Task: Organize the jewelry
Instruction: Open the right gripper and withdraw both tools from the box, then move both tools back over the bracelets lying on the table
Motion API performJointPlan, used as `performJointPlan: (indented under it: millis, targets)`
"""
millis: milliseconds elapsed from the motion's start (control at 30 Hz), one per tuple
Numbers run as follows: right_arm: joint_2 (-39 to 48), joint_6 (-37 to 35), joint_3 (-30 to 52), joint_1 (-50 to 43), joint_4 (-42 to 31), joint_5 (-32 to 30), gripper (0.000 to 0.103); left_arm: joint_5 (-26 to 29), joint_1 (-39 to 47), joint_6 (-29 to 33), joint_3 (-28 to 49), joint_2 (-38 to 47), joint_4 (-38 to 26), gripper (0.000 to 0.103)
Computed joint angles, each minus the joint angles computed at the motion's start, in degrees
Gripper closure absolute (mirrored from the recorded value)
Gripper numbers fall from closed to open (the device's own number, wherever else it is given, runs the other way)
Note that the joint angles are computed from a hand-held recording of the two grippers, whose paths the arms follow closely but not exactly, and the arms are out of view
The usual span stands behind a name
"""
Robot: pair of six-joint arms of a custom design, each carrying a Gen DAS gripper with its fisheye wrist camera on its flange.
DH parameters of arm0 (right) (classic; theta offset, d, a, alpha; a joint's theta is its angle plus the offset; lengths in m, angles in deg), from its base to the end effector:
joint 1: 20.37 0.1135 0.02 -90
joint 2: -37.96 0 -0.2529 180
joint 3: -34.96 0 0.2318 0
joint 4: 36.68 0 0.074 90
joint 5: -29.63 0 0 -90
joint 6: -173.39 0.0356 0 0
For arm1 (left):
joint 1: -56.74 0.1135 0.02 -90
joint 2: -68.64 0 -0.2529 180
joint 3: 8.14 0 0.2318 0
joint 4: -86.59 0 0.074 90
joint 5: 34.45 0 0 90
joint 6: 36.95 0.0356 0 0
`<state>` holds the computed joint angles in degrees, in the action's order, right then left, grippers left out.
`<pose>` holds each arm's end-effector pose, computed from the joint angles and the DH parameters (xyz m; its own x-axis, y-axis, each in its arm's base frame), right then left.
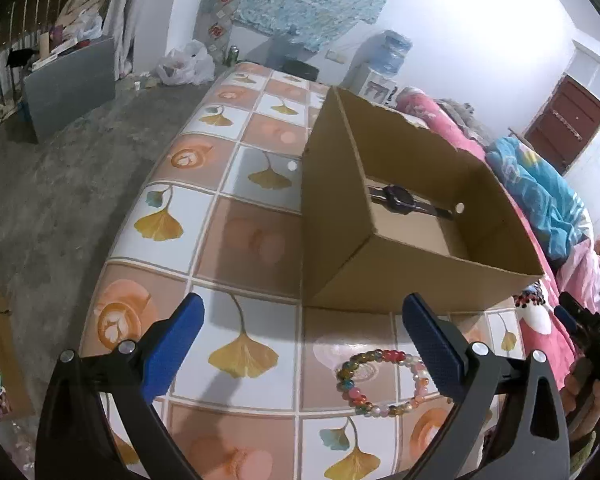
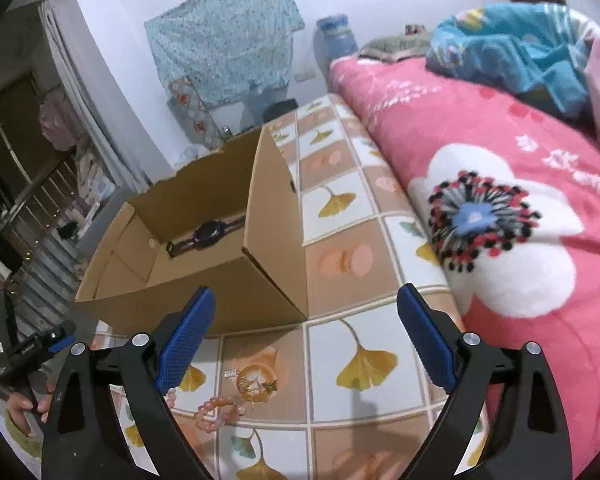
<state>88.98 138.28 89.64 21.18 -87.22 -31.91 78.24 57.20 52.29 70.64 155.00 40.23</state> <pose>0.1341 0.0962 0.2480 -0.5918 0.4365 -0.6777 0.2517 0.8987 0.3591 0.2967 -0.0114 0.2489 -0.8112 -0.0188 -0.5844 0.2089 0.9242 -0.3196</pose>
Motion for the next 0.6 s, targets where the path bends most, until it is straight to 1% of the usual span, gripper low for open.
performJointPlan:
  millis: [67,133,200,267,433,533,600]
  targets:
    - [1.5,1.7,2.1,2.8,-3.5,3.4,0.010,0.9,-0.4,-0.3,-0.5,-0.1,0.1,0.006]
    - [4.0,5.4,4.8,6.9,-8.7,7.6,0.009,3.1,0.0,-0.5,-1.9,-0.8,0.4,0.006]
    - [9.3,12.4,8.6,12.5,-16.6,13.2,0.008,6.0,0.9,-0.5,-2.9,-1.2,-0.7,0.006]
    - [14.0,18.7,11.4,16.9,-23.5,16.5,0.008,6.4,1.5,-0.4,-3.9,-2.1,-1.5,0.006]
    - [22.5,29.8,15.2,25.3,-34.7,18.5,0.008,3.1,1.6,0.9,-8.3,-7.9,0.2,0.006]
    - [27.1,36.1,17.8,30.7,-40.4,20.4,0.008,2.5,1.8,2.4,-10.3,-11.5,1.1,0.006]
    - [27.2,38.1,17.9,34.7,-40.7,22.5,0.008,3.0,2.1,2.9,-11.0,-13.2,1.1,0.006]
